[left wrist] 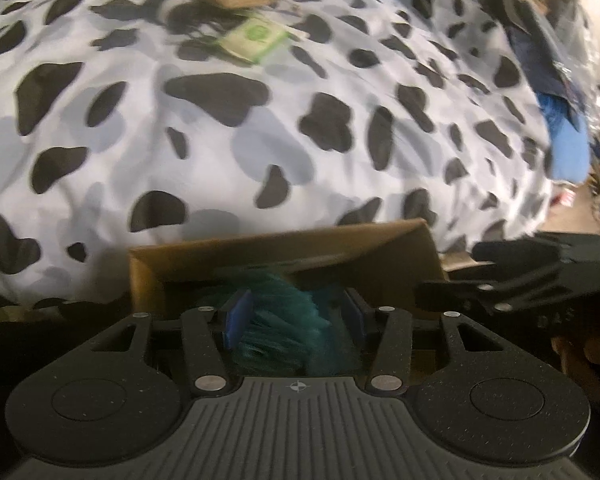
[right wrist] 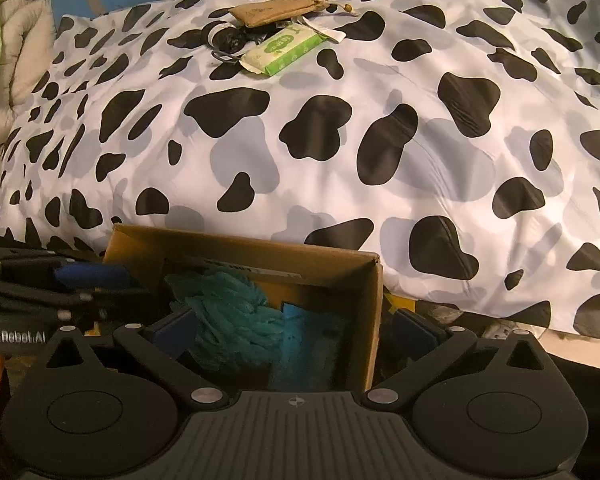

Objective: Organize soft objects
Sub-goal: 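Open both tools to drop the blue packet and white cable into the box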

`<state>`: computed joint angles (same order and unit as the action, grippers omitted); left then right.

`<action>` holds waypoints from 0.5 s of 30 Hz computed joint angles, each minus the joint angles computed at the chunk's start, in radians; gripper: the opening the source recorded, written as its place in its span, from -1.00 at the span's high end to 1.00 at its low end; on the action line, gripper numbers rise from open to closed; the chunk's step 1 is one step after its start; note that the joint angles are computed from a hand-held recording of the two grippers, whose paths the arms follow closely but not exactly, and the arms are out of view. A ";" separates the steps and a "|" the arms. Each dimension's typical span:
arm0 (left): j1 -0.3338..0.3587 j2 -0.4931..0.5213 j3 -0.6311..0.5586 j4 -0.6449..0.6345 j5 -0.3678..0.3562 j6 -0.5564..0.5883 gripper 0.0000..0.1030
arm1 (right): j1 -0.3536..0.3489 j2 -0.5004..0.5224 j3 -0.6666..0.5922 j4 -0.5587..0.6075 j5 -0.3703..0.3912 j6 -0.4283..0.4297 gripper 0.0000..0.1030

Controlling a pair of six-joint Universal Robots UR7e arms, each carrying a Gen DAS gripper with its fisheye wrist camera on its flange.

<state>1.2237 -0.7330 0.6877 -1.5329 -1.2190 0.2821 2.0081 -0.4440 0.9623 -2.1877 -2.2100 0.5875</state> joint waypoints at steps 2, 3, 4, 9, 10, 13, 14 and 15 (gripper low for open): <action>-0.002 0.000 0.005 -0.017 0.026 -0.012 0.06 | 0.000 0.004 -0.007 0.008 -0.006 0.002 -1.00; -0.003 -0.001 0.008 -0.028 0.039 -0.015 0.06 | 0.000 0.006 -0.010 0.012 -0.008 0.002 -1.00; -0.005 -0.003 0.015 -0.041 0.050 -0.013 0.06 | 0.000 0.009 -0.017 0.018 -0.011 0.001 -1.00; -0.015 -0.016 0.060 -0.106 0.127 0.014 -0.33 | 0.003 0.026 -0.049 0.051 -0.042 -0.007 -1.00; -0.016 -0.020 0.070 -0.125 0.137 0.019 -0.36 | 0.004 0.030 -0.057 0.058 -0.058 -0.010 -1.00; -0.019 -0.026 0.085 -0.162 0.147 0.033 -0.38 | 0.008 0.038 -0.074 0.070 -0.097 -0.026 -1.00; -0.019 -0.026 0.085 -0.170 0.147 0.035 -0.39 | 0.008 0.041 -0.082 0.075 -0.104 -0.030 -1.00; -0.019 -0.026 0.084 -0.175 0.148 0.035 -0.39 | 0.008 0.043 -0.087 0.074 -0.109 -0.037 -1.00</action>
<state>1.2045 -0.7586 0.7719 -1.7083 -1.0711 0.3171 2.0160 -0.4011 0.8751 -2.1132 -2.3188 0.5508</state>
